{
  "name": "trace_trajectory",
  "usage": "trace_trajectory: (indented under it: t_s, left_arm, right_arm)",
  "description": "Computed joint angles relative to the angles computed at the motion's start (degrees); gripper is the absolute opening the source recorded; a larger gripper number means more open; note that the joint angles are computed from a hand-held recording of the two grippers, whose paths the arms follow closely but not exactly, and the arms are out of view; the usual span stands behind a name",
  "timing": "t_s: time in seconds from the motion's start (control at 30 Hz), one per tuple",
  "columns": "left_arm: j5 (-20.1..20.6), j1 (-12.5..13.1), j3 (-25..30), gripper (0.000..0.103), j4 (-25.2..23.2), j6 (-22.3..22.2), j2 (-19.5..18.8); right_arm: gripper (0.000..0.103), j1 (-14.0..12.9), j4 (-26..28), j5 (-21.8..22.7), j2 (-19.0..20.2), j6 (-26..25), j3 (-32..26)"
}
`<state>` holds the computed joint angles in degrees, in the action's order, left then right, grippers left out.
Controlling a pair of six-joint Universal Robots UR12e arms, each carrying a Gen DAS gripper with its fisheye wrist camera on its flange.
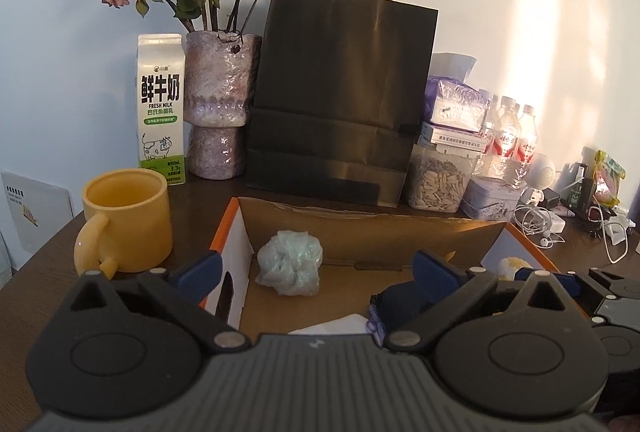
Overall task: Organize objects
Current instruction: 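Carry the blue case and clear bag into the box and open both grippers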
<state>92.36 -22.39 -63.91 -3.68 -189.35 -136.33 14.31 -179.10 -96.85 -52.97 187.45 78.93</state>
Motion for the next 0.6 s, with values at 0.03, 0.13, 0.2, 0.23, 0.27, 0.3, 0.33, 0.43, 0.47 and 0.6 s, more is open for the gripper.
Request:
trace_trajectory:
  t_s: [0.03,0.13,0.2,0.23,0.27,0.3,0.33,0.43,0.47,0.6]
  left_arm:
    - [0.1,0.0,-0.1,0.103,-0.2,0.1,0.1]
    - [0.2,-0.1,-0.2,0.103,-0.1,0.1,0.1]
    - [0.2,-0.1,-0.4,0.103,0.4,0.1,0.3]
    - [0.1,-0.1,-0.5,0.103,0.6,0.1,0.3]
    - [0.1,-0.1,-0.7,0.103,0.9,0.0,0.5]
    - [0.2,-0.1,-0.9,0.103,1.3,-0.1,0.6]
    - [0.1,-0.1,-1.1,0.103,1.6,0.0,0.7]
    - [0.1,-0.2,-1.9,0.103,2.7,-0.2,1.3]
    - [0.1,-0.2,-2.2,0.103,2.9,-0.2,1.5]
    - [-0.1,-0.2,-3.8,0.103,2.9,-0.7,2.5]
  right_arm:
    - [0.103,0.0,0.1,0.0,0.0,0.0,0.0]
    - [0.103,0.0,0.3,0.1,-0.1,0.1,0.1]
    - [0.103,0.0,0.2,0.0,-0.2,0.0,0.1]
    - [0.103,0.1,0.1,0.0,-0.2,0.0,0.1]
    - [0.103,0.1,0.0,0.0,-0.2,-0.1,0.2]
    - [0.103,0.1,-0.1,-0.1,-0.3,-0.1,0.3]
    - [0.103,0.1,-0.3,-0.1,-0.4,-0.1,0.5]
    - [0.103,0.3,-1.1,-0.3,-0.9,-0.3,1.0]
    - [0.103,0.3,-1.4,-0.4,-1.1,-0.4,1.2]
    - [0.103,0.5,-1.9,-0.8,-1.8,-0.5,2.2]
